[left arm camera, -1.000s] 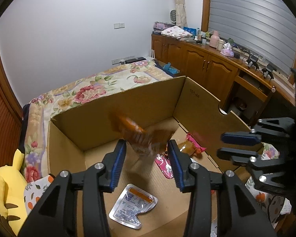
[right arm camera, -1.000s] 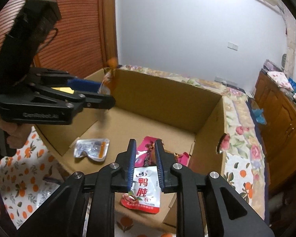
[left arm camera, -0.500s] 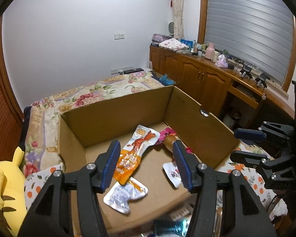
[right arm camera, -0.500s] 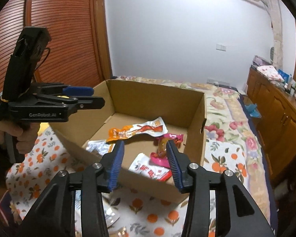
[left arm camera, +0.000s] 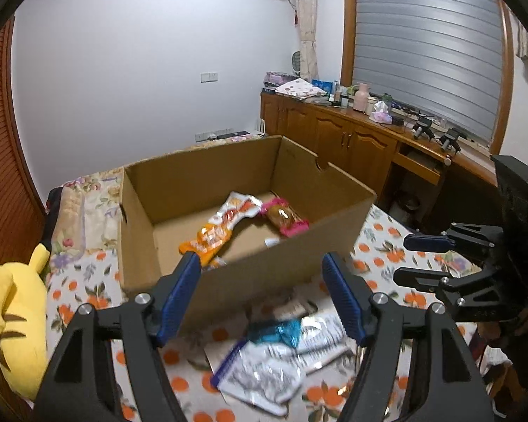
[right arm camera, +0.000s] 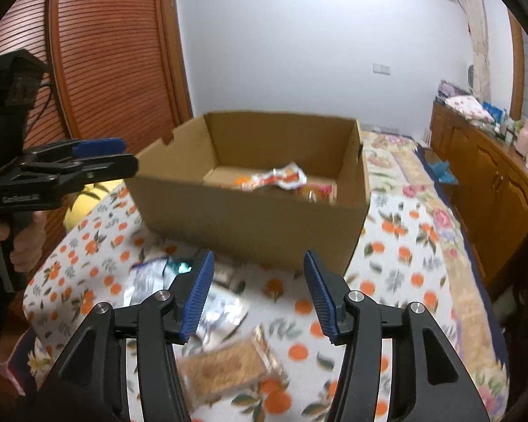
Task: Organize snacks
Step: 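Open the left gripper to drop the orange pouch into the box, then lower both open grippers toward the snack packets beside the box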
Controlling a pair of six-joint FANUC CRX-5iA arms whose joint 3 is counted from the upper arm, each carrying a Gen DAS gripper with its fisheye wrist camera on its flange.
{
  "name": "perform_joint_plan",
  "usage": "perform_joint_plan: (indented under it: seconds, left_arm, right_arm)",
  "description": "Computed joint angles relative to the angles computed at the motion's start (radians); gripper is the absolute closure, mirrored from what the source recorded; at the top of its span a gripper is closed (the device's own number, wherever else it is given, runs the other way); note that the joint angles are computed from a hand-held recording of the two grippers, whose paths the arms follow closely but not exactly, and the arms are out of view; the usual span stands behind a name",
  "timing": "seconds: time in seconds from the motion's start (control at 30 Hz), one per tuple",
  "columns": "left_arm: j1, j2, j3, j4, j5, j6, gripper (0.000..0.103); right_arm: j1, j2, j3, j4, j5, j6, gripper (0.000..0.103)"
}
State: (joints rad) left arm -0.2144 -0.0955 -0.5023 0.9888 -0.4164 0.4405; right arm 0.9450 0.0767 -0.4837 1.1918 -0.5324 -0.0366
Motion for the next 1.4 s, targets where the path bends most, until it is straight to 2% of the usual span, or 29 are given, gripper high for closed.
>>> perform_joint_plan:
  seconds: [0.13,0.33,0.4,0.63,0.8,1.0,1.4]
  left_arm:
    - [0.000,-0.031,-0.078,0.037,0.009,-0.035,0.031]
    - [0.002,-0.051,-0.133,-0.030,0.017,0.016,0.031]
    - [-0.009,-0.059,-0.162,-0.017,0.045,0.000,0.031]
    - [-0.014,-0.030,-0.204,0.005,0.078,-0.023,0.031]
    - [-0.013,-0.002,-0.202,-0.030,0.090,-0.007,0.031]
    - [0.011,0.033,-0.171,-0.062,0.034,0.024,0.031]
    - [0.000,0.055,-0.135,-0.143,0.039,0.084,0.030]
  right_arm:
    - [0.037,-0.002,-0.036,-0.015,-0.021,-0.045,0.048]
    - [0.074,-0.005,-0.083,-0.025,-0.030,-0.115,0.048]
    - [0.081,-0.007,-0.094,-0.036,-0.028,-0.119,0.048]
    - [0.080,-0.009,-0.123,-0.040,0.007,-0.167,0.048]
    - [0.078,0.002,-0.126,-0.058,0.032,-0.175,0.048]
    - [0.078,0.020,-0.119,-0.081,0.045,-0.171,0.048]
    - [0.019,0.041,-0.119,-0.087,0.162,-0.220,0.043]
